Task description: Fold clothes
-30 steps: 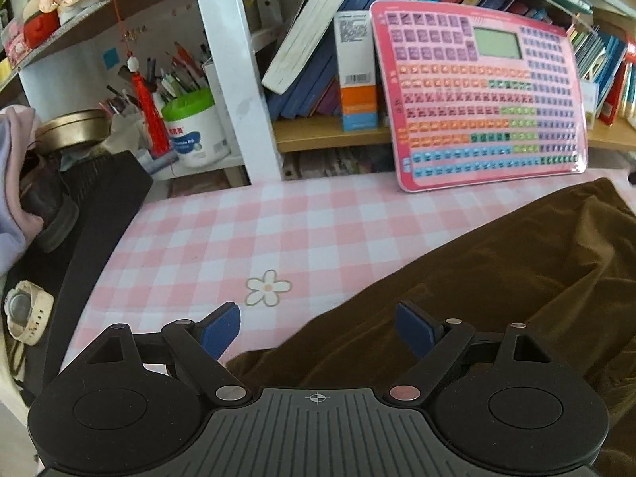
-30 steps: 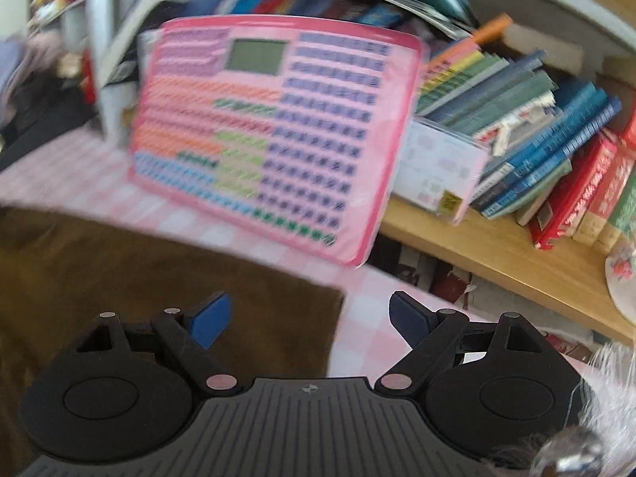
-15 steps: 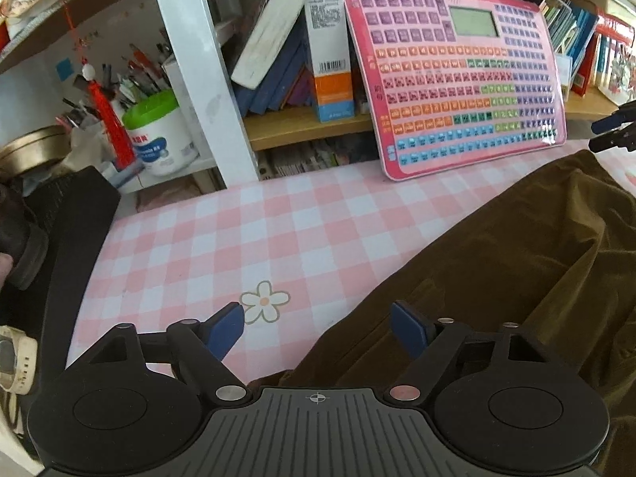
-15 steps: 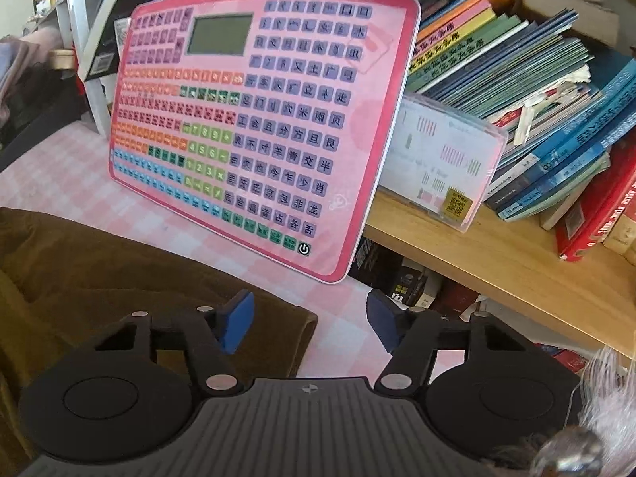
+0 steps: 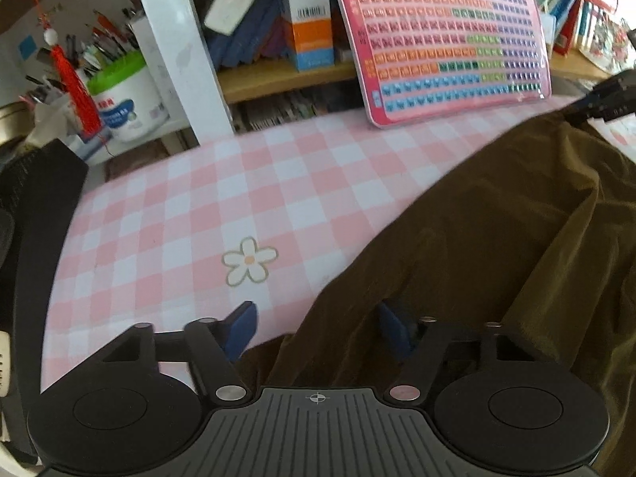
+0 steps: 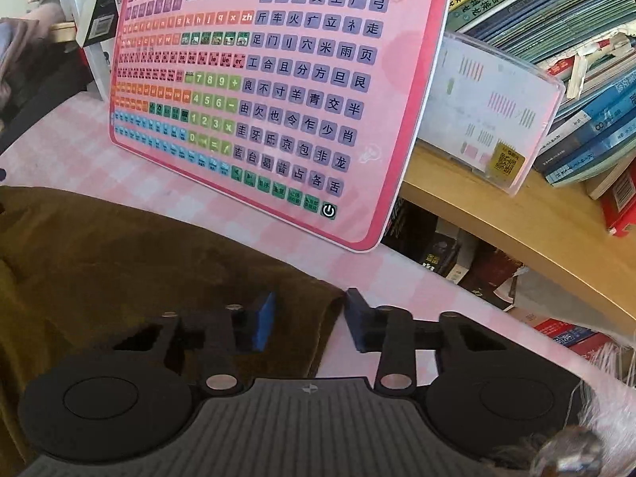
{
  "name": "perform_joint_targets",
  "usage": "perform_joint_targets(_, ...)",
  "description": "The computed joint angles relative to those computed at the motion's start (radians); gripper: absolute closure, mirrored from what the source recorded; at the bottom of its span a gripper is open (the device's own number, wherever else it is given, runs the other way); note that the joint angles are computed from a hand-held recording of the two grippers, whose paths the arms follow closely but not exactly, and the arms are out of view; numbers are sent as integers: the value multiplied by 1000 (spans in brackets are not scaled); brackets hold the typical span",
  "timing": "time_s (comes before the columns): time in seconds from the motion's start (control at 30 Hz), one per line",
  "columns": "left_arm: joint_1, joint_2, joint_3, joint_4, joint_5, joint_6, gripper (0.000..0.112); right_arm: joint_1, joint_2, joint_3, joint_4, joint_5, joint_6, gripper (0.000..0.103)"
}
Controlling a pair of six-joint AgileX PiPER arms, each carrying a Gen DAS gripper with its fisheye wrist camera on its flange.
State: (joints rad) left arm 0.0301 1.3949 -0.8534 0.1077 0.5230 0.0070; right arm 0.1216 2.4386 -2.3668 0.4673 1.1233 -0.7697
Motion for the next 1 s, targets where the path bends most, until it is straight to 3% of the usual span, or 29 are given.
perform_joint_targets(0.1,52,3,20,-136,-42,132,51,0,-8,3,-11,15,18,91)
perform_joint_targets(0.2,105,13,8,-312,-19,285,64,13,-110,186,-30,-111,-7,96)
perform_joint_targets(0.27,111,24,-24,-347,34,331,86,19,-190,322,-21,-220,-31,96)
perform_joint_targets(0.37,108,27,-53,-348,80,355,109,22,-283,451,-5,-308,-40,96)
perform_joint_targets(0.5,88,-103,-4,-314,15,312,111,25,-425,612,0,-420,-34,97)
perform_joint_targets(0.7,104,-370,54,-438,35,453,111,-14,-757,926,153,-570,-73,97)
perform_joint_targets(0.8,112,-517,82,-484,98,509,111,-62,-959,1083,257,-589,-121,97)
perform_joint_targets(0.9,128,-667,114,-530,213,539,111,-125,-1204,1283,311,-574,-164,97)
perform_joint_targets(1.0,160,-805,170,-564,334,547,110,-223,-1442,1454,293,-479,-158,97)
